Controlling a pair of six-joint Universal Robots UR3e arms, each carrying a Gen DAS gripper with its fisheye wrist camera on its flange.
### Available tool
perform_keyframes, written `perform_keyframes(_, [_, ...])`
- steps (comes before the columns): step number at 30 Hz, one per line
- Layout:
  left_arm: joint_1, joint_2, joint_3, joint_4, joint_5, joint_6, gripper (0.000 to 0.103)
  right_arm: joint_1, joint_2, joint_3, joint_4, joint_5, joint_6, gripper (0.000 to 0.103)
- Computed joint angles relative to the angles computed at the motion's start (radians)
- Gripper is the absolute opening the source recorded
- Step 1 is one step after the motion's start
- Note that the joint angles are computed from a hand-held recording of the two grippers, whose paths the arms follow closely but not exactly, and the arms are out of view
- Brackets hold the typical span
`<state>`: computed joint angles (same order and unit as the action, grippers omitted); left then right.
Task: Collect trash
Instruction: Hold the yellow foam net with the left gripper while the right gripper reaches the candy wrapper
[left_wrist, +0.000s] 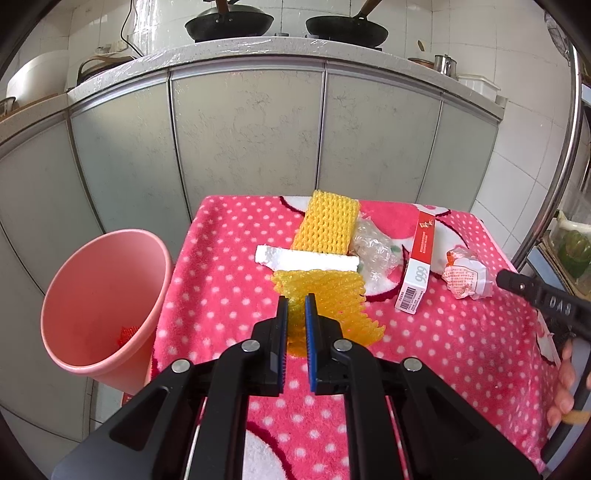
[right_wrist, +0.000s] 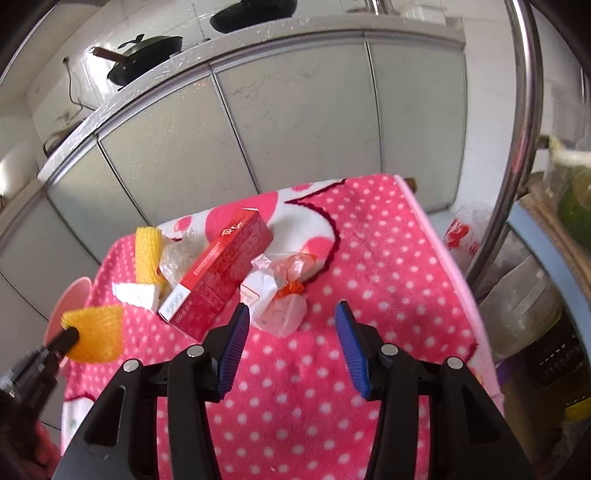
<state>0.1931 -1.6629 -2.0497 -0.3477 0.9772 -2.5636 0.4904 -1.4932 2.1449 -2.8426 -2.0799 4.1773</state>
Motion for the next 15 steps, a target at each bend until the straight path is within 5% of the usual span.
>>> perform_keyframes(5, [0.004, -0.009, 0.005, -0.015, -0.011, 0.005, 0.008, -0.048, 0.048, -0.012, -0.088, 0.101, -0.038, 0.048])
perform_keyframes(11, [-0.001, -0.024, 0.014, -0.016, 0.004, -0.004, 0.008, -0.017, 0.146, -0.125, -0.010, 0.016, -0.094, 0.047])
perform_keyframes(15, [-0.005, -0.029, 0.017, -0.012, 0.013, -0.016, 0.008, -0.030, 0.154, -0.124, -0.001, 0.028, -0.129, 0.022])
